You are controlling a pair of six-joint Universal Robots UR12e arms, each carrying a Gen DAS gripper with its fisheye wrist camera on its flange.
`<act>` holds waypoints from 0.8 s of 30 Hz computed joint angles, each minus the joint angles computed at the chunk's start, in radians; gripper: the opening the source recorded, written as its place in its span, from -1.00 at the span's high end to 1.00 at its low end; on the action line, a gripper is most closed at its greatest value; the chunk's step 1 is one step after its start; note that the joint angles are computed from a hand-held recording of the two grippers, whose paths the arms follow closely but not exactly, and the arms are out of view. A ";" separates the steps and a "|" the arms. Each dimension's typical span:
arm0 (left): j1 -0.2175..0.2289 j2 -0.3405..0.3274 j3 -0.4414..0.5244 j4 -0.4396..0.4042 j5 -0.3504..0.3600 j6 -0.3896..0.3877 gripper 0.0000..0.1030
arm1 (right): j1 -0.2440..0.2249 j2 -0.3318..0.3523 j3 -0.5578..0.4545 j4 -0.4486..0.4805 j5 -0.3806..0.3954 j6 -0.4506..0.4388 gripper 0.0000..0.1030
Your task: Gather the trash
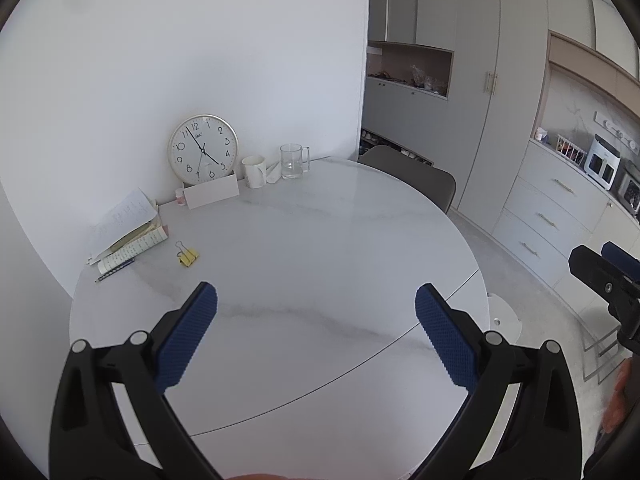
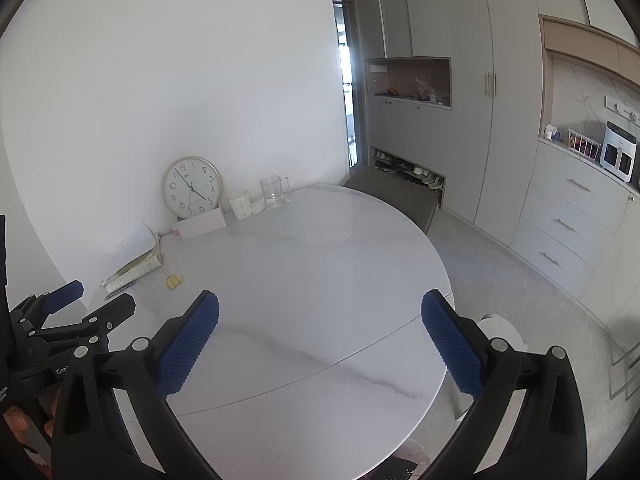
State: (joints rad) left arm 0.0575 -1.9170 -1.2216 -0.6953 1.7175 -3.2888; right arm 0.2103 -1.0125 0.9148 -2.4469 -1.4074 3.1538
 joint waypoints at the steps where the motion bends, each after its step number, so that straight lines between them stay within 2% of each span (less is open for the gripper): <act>1: 0.000 0.000 0.000 0.000 0.000 0.000 -0.85 | 0.002 0.002 -0.004 0.000 -0.002 0.000 -0.95; 24: -0.008 -0.023 0.030 -0.012 -0.006 -0.001 -0.85 | -0.002 0.019 -0.031 0.019 -0.002 0.004 -0.95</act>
State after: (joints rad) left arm 0.0497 -1.9396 -1.1918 -0.7077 1.7114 -3.2898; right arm 0.2086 -0.9939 0.8843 -2.4275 -1.4089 3.1583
